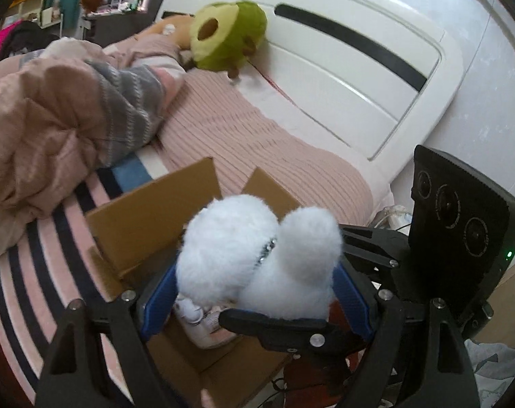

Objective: Organize objects
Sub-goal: 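Carry the plush bunny into the box and open the right gripper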

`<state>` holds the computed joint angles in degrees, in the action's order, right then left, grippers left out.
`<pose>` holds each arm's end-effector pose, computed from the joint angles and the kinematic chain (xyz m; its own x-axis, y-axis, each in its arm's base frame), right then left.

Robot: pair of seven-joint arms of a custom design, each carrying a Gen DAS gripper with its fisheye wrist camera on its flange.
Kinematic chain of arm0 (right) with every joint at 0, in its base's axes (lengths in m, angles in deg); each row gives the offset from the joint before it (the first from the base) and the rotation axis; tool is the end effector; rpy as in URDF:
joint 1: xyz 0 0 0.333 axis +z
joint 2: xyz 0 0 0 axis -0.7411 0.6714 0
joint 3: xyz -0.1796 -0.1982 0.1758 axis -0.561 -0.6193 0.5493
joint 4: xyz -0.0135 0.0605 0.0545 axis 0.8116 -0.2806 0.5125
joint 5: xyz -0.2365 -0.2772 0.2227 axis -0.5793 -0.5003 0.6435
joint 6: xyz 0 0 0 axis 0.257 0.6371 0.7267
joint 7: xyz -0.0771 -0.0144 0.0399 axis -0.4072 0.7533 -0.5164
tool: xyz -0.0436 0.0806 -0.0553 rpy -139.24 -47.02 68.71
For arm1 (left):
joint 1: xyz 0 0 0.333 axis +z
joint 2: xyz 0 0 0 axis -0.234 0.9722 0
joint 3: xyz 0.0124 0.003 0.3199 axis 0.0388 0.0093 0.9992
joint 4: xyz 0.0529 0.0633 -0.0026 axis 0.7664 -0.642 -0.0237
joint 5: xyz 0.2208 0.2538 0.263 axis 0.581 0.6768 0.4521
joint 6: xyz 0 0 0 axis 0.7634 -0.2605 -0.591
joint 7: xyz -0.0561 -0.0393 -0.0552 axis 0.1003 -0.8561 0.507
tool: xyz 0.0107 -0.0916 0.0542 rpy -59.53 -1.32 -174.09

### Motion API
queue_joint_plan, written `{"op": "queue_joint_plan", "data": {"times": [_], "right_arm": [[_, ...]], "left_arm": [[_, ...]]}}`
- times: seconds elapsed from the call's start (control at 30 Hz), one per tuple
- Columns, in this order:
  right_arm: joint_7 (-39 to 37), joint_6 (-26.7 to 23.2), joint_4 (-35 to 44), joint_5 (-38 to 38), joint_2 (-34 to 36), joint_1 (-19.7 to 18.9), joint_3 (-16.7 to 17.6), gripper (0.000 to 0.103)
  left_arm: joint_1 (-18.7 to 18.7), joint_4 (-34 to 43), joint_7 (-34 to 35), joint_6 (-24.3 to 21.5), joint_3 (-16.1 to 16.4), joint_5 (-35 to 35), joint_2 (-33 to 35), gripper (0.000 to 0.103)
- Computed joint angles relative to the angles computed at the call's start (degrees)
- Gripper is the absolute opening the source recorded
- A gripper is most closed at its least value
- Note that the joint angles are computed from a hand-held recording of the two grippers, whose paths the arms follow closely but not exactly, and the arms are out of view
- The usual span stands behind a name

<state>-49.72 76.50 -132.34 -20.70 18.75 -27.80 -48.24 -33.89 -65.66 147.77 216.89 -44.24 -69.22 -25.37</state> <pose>0.4267 0.0649 0.5811 0.6451 -0.7158 -0.2673 -0.5850 -0.2377 -0.7754 0.4509 -0.2464 0.6115 -0.4407 -0.8353 0.3287 -0.7656 0.1586 -0.6235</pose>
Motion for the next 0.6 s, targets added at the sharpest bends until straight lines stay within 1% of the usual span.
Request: {"op": "queue_joint_plan", "data": {"times": [0.1, 0.17, 0.3, 0.4, 0.43, 0.47, 0.5, 0.53, 0.6], "right_arm": [[0.9, -1.1, 0.0, -1.3, 0.4, -1.3, -0.3, 0.045], [1.2, -1.2, -0.3, -2.6, 0.0, -2.1, 0.3, 0.045], [1.9, -1.6, -0.3, -4.8, -0.1, -2.7, 0.8, 0.046], [3.0, -1.4, -0.3, -7.2, 0.0, -3.3, 2.0, 0.055], [3.5, -1.0, -0.5, -8.1, -0.2, -3.4, 2.5, 0.06], [3.6, -0.6, -0.6, -8.6, -0.3, -3.3, 2.6, 0.063], [3.6, -0.4, -0.5, -8.8, -0.1, -3.0, 2.4, 0.064], [3.6, -0.4, -0.6, -9.1, -0.4, -2.7, 2.4, 0.067], [3.9, 0.6, -1.1, -9.9, -0.7, -2.6, 2.8, 0.075]], "left_arm": [[0.4, 1.7, -1.5, -0.7, -1.3, 1.9, 2.2, 0.082], [0.6, 2.6, -2.4, -1.3, -1.7, 2.9, 3.2, 0.082], [1.2, 2.8, -4.6, -2.1, -2.6, 5.0, 3.4, 0.082], [2.6, 3.1, -8.4, -3.4, -3.8, 9.1, 3.3, 0.083], [2.8, 3.0, -9.1, -3.6, -3.9, 10.0, 3.2, 0.083], [2.9, 2.6, -9.8, -3.7, -3.9, 10.8, 2.7, 0.084], [2.7, 2.2, -9.9, -3.7, -3.6, 10.7, 2.4, 0.086], [2.5, 1.9, -9.9, -3.6, -3.3, 10.5, 2.0, 0.088], [2.3, 0.8, -10.1, -2.9, -2.9, 10.3, 0.6, 0.094]]}}
